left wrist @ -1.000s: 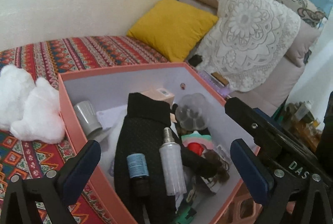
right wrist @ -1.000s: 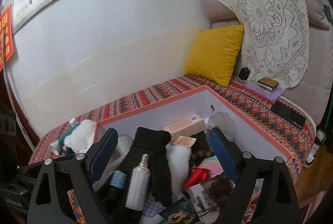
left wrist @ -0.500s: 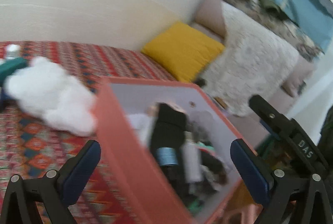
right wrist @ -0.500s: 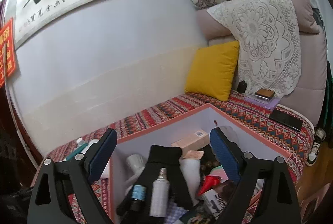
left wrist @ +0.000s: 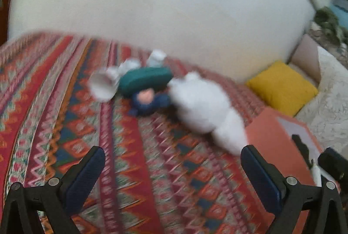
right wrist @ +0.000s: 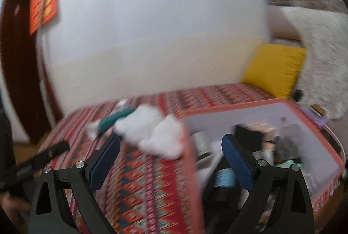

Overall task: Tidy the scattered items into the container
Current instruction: 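Move both tools back over the bed toward the remaining toys, then grasp the white cup with the left tool while the right tool grasps the blue doll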

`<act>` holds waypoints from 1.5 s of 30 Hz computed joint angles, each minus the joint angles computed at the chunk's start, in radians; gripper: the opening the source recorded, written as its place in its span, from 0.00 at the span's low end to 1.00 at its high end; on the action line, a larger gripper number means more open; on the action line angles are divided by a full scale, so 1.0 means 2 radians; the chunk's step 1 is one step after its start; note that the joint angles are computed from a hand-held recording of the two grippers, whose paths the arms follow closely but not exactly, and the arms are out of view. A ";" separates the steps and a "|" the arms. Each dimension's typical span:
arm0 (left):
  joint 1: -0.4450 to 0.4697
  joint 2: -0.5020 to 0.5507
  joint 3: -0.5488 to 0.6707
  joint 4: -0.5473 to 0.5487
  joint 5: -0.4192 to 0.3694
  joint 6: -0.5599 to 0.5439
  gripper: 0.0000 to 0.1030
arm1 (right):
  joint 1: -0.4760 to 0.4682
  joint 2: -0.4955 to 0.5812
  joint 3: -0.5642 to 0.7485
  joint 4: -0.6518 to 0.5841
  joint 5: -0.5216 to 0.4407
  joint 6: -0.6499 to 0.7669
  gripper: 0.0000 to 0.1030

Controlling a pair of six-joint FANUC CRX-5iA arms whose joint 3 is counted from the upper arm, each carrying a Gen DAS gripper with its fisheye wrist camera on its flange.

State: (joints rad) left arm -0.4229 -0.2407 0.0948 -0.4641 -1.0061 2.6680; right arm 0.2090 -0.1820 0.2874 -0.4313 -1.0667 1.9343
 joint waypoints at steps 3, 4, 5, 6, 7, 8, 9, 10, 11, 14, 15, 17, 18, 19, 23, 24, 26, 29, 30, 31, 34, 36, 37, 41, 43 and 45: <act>0.069 -0.022 -0.053 0.094 0.044 -0.060 0.99 | 0.044 0.005 -0.009 0.022 -0.017 0.000 0.94; 0.087 -0.024 -0.065 0.121 0.056 -0.086 0.99 | 0.054 0.009 -0.009 0.025 -0.023 -0.001 0.94; 0.100 -0.024 -0.071 0.138 0.062 -0.109 0.99 | 0.065 0.014 -0.009 0.030 -0.028 -0.003 0.94; 0.111 -0.023 -0.075 0.153 0.066 -0.131 0.99 | 0.075 0.019 -0.009 0.039 -0.028 -0.005 0.94; 0.120 -0.019 -0.075 0.161 0.068 -0.150 0.99 | 0.086 0.025 -0.009 0.048 -0.028 -0.006 0.94; 0.128 -0.014 -0.073 0.167 0.068 -0.168 0.99 | 0.098 0.030 -0.013 0.067 -0.020 -0.009 0.94; 0.138 -0.009 -0.071 0.174 0.067 -0.184 0.99 | 0.112 0.037 -0.013 0.088 -0.014 -0.013 0.94; 0.147 -0.003 -0.068 0.180 0.067 -0.200 0.99 | 0.125 0.048 -0.012 0.111 -0.011 -0.014 0.94; 0.156 0.003 -0.065 0.186 0.066 -0.216 0.99 | 0.139 0.061 -0.014 0.141 -0.002 -0.018 0.94; 0.183 0.023 -0.053 0.203 0.060 -0.253 0.99 | 0.163 0.088 -0.027 0.214 0.027 -0.040 0.94; 0.195 0.030 -0.053 0.215 0.062 -0.266 0.99 | 0.169 0.098 -0.029 0.234 0.032 -0.048 0.94; 0.215 0.047 -0.051 0.236 0.065 -0.291 0.99 | 0.170 0.113 -0.021 0.240 0.029 -0.051 0.94; 0.221 0.056 -0.047 0.242 0.064 -0.302 0.99 | 0.171 0.119 -0.016 0.239 0.029 -0.051 0.94; 0.225 0.066 -0.042 0.246 0.063 -0.313 0.99 | 0.172 0.124 -0.012 0.237 0.029 -0.051 0.94; 0.235 0.100 -0.022 0.245 0.056 -0.342 0.99 | 0.161 0.146 0.035 0.150 -0.007 -0.008 0.94; 0.236 0.107 -0.018 0.243 0.055 -0.347 0.99 | 0.153 0.158 0.060 0.109 -0.038 0.010 0.93; 0.239 0.119 -0.010 0.237 0.051 -0.353 0.99 | 0.123 0.210 0.142 0.003 -0.150 0.029 0.91; 0.249 0.125 -0.017 0.248 0.070 -0.372 1.00 | 0.116 0.259 0.190 -0.037 -0.195 -0.010 0.89; 0.253 0.121 -0.023 0.253 0.077 -0.373 1.00 | 0.124 0.262 0.183 -0.018 -0.173 -0.021 0.88; 0.257 0.118 -0.030 0.258 0.084 -0.374 1.00 | 0.132 0.266 0.177 0.002 -0.152 -0.034 0.88; 0.272 0.099 -0.065 0.288 0.115 -0.384 0.95 | 0.137 0.274 0.171 0.022 -0.085 -0.057 0.89; 0.284 0.083 -0.088 0.310 0.131 -0.389 0.84 | 0.131 0.296 0.198 0.001 -0.085 -0.072 0.92; 0.290 0.076 -0.099 0.319 0.137 -0.389 0.79 | 0.129 0.307 0.212 -0.007 -0.086 -0.078 0.93; 0.297 0.052 -0.110 0.300 0.125 -0.358 0.58 | 0.128 0.340 0.264 -0.027 -0.115 -0.068 0.53; 0.292 0.040 -0.108 0.280 0.111 -0.336 0.58 | 0.128 0.334 0.259 -0.023 -0.116 -0.075 0.53; 0.289 0.025 -0.116 0.274 0.109 -0.326 0.58 | 0.119 0.316 0.243 -0.036 -0.127 -0.067 0.53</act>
State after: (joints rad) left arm 0.1551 -0.1915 -0.1365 0.0838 -0.7880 2.0155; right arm 0.4474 0.4503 0.7736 -0.5037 -1.3201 1.8006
